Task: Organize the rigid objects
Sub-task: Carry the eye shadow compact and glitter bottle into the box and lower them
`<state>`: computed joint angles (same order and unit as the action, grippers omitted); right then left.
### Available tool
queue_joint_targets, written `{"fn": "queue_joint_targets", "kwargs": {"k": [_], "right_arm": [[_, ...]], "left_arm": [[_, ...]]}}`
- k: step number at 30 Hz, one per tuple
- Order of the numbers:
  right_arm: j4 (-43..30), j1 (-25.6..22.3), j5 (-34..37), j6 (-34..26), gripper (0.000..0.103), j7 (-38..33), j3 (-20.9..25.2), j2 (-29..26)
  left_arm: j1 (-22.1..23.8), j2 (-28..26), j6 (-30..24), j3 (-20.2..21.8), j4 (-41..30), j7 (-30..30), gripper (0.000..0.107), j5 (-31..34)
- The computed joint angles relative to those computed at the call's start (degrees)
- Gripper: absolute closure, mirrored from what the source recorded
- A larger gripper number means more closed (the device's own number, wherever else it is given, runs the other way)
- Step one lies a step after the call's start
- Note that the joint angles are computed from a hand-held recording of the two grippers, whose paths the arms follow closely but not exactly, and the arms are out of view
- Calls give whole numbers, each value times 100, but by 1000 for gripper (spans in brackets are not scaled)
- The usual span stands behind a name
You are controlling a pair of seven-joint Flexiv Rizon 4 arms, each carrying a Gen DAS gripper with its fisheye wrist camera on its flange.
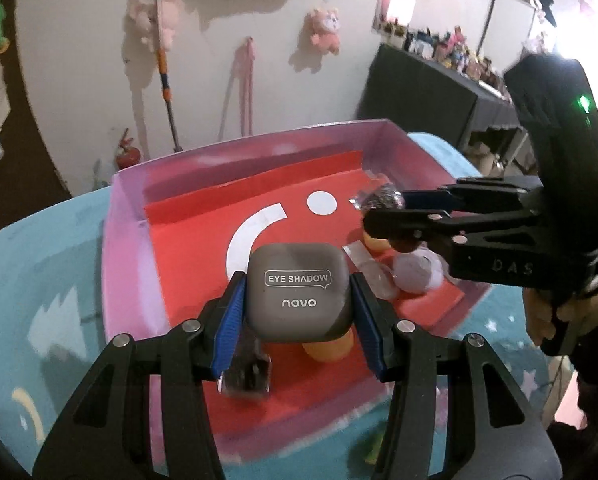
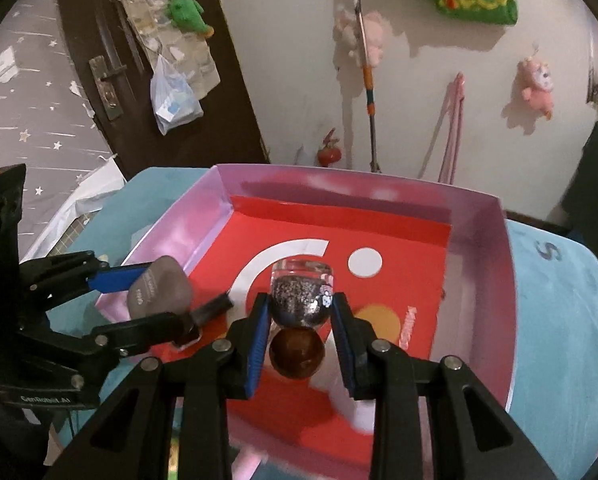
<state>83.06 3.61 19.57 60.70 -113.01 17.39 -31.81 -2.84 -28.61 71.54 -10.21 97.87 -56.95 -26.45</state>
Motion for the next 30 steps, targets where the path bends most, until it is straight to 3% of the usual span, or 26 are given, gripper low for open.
{"fn": "queue_joint_targets", "kwargs": {"k": [6,11,22,30], "right_arm": [[-1281,78,-219,-1215,70,362,-158,-814],[-1899,137,-325,-1846,70,549,-268,-1217],[-2530,375,-675,-2719,70,903,-477,-1561],[-2632,460,-790,-2882,70,1138,-558,-1596]], "left_arm": [[-290,-746,-1141,507,-1286,-510,58,733],[-313,-1088,-1635,577,-1841,-682,58,1014],[-351,-1295,-2079,643,-2201,-930,58,1292],[-384,-1300,-1915,658,-2158,-1127,58,1400]]}}
